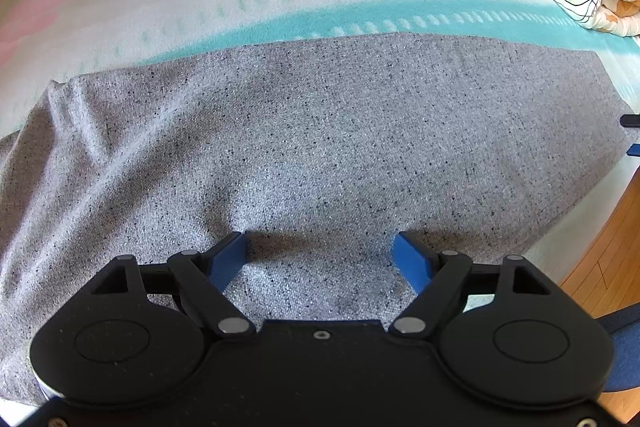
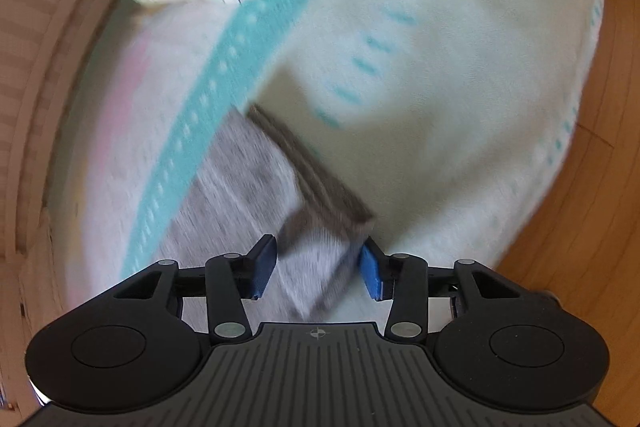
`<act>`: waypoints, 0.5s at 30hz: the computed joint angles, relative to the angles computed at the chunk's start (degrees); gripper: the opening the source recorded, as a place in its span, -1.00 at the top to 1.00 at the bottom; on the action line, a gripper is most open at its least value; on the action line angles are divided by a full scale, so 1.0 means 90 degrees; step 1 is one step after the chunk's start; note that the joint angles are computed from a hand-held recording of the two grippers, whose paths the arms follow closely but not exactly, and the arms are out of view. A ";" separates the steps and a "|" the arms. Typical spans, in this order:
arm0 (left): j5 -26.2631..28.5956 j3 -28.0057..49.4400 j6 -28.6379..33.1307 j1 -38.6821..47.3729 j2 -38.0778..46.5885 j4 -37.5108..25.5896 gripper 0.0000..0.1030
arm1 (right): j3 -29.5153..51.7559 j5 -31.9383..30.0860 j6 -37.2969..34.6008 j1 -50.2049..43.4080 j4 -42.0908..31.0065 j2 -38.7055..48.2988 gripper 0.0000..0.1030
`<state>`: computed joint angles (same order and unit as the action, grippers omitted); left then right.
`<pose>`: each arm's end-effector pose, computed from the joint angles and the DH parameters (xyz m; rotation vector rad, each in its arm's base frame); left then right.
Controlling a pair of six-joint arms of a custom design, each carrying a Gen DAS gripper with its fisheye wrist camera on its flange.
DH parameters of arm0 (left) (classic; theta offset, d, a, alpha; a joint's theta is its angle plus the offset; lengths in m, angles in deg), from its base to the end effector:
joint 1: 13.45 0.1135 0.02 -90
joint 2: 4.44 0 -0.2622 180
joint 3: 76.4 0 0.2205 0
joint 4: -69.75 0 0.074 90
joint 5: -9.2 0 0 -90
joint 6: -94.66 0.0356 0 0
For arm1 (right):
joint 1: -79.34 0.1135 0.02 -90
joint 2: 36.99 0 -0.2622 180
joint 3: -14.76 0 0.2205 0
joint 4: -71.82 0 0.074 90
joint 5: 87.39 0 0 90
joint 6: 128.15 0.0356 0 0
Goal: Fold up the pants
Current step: 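Pinch the folded pants edge with the right gripper and lift it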
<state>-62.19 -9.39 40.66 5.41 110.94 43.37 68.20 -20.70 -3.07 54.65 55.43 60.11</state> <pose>0.2944 0.0886 0.0816 0.4693 2.7092 -0.2302 0.2468 -0.0980 0.1290 1.1698 2.3231 0.5964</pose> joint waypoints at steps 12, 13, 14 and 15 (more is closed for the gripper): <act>0.0142 0.0247 -0.0048 0.0073 0.0131 -0.0259 -0.56 | 0.0331 0.0398 -0.0738 0.0214 0.0728 0.0429 0.15; 0.0155 0.0268 -0.0054 0.0077 0.0138 -0.0280 -0.56 | 0.0367 0.0318 -0.0849 0.0181 0.0684 0.0456 0.13; 0.0164 0.0284 -0.0045 0.0077 0.0143 -0.0295 -0.56 | 0.0399 0.0184 -0.1013 0.0138 0.0573 0.0453 0.12; 0.0182 0.0293 -0.0012 0.0080 0.0145 -0.0306 -0.56 | 0.0466 -0.0026 -0.1229 0.0081 0.0392 0.0469 0.12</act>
